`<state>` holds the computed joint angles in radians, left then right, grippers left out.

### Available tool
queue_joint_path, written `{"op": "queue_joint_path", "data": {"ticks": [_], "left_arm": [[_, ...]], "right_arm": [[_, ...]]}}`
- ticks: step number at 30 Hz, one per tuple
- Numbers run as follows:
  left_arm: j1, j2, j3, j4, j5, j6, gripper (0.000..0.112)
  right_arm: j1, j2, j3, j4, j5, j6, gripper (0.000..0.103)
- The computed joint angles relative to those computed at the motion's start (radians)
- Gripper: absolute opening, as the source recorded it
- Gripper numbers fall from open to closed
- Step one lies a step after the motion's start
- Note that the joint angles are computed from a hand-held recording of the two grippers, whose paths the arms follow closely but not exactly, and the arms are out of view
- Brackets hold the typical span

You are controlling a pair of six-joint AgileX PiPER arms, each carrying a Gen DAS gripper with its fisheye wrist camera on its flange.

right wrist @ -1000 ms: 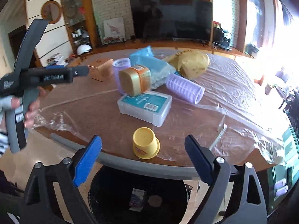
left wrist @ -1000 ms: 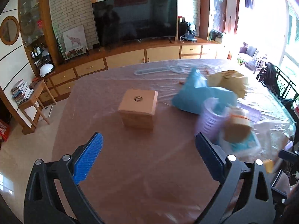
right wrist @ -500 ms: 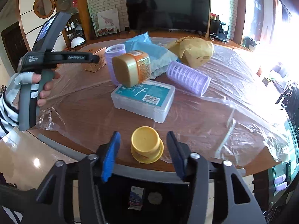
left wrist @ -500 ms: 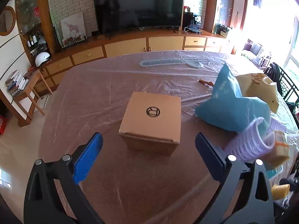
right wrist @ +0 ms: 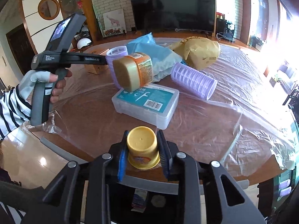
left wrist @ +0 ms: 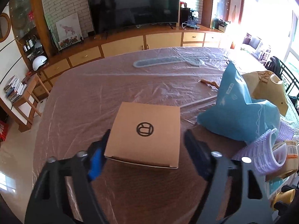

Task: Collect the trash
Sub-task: 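Grasp the small cardboard box with the left tool, then carry the cardboard box in the left tool and yellow cup in the right tool over the bin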

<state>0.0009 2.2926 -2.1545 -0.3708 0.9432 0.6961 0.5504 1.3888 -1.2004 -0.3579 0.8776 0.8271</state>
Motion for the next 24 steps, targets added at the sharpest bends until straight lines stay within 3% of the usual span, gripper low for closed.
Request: {"op": "queue_joint_path", "data": {"ticks": [1,4,11,24], "left_arm": [[-0.001,0.008,-0.014,0.004,0.012,-0.005,0.06],[0.009,0.018,-0.042,-0.021,0.051,-0.003,0.059],[0.02,-0.095,0.148,-0.068,-0.047,0.059,0.059],[0.08,-0.264,0.388,-0.189,-0.074,0.199,0.059]], "right_arm": [[-0.008,-0.001,-0.002,0.006,-0.004,-0.011,0.029],[-0.032,-0.002,-0.01,0.031,-0.021,-0.042,0.029],[-0.081,-0.012,-0.025,0.073,-0.028,-0.091,0.029],[-0.174,-0.014,-0.073,0.157,-0.017,-0.142,0.029]]}}
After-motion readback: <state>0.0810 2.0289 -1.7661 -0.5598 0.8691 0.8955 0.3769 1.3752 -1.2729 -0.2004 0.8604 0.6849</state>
